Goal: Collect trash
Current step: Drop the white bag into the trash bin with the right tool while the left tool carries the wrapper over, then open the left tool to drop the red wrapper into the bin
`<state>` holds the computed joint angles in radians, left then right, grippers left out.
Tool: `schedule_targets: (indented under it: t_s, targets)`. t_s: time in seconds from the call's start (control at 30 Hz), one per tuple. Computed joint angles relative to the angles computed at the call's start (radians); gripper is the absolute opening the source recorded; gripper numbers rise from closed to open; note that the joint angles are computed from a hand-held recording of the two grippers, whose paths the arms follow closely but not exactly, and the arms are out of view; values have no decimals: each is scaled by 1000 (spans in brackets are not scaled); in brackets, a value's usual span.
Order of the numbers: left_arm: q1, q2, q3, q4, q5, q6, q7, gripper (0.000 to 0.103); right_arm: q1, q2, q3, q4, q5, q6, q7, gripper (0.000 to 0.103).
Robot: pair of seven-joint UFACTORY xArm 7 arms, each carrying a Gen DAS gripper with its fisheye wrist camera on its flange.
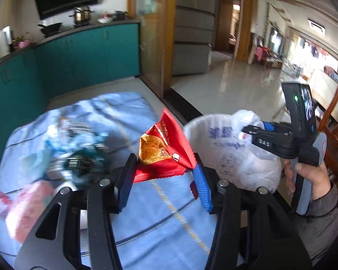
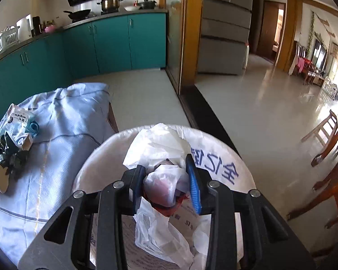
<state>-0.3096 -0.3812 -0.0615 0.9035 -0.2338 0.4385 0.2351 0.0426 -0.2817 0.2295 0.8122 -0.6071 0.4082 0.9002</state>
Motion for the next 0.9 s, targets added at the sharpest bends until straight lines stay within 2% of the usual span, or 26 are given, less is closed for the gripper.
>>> schedule_targets:
  t_s: [0.1,0.17,0.2,0.23,0.27,0.33,0.4,0.47,0.57,0.67,0.73,0.87,0.9]
  targets:
    - [-41,63,-14,28,-24,-10,22,51,1,-8,-2,-3,15,34,4,46]
    - [-59,99,-24,50,-37,-8,37,52,-23,-6,5,10,-13,40,52,67]
    - [-78,125,-26,67,-59,-8,59,55,-39,-2,19,23,-42,49,98,72]
    - [-87,148,-31,80,-73,-11,72,64,-53,-17,27,18,-72,48,151,75]
    - [-93,162,-36,87,-87,-17,85,76,-61,-23,27,15,-90,34,184,76]
    - [-96,196,-52,101,-86,-33,100,84,-91,-56,35,-9,-137,-8,270,77]
    - [-84,206,-67,98,-62,-43,89,85,-138,-98,59,-36,-199,-45,369,79]
    - [-82,212,-67,100,-71,-47,92,87,-169,-133,72,-58,-229,-80,420,79]
    - [-67,201,-56,92,-84,-36,80,88,-188,-127,75,-53,-213,-106,411,80]
    - [-78,177,-19,83,-181,-30,133,91,-218,-125,107,-43,-235,-99,440,80]
    - [-74,168,-11,84,-206,-23,151,91,-234,-121,131,-29,-265,-82,467,80]
    - [12,108,-43,38,-72,-76,14,92,-218,-100,120,-13,-280,-108,487,82]
    - [65,72,-66,2,9,-110,-61,93,-209,-86,116,-6,-281,-130,482,82]
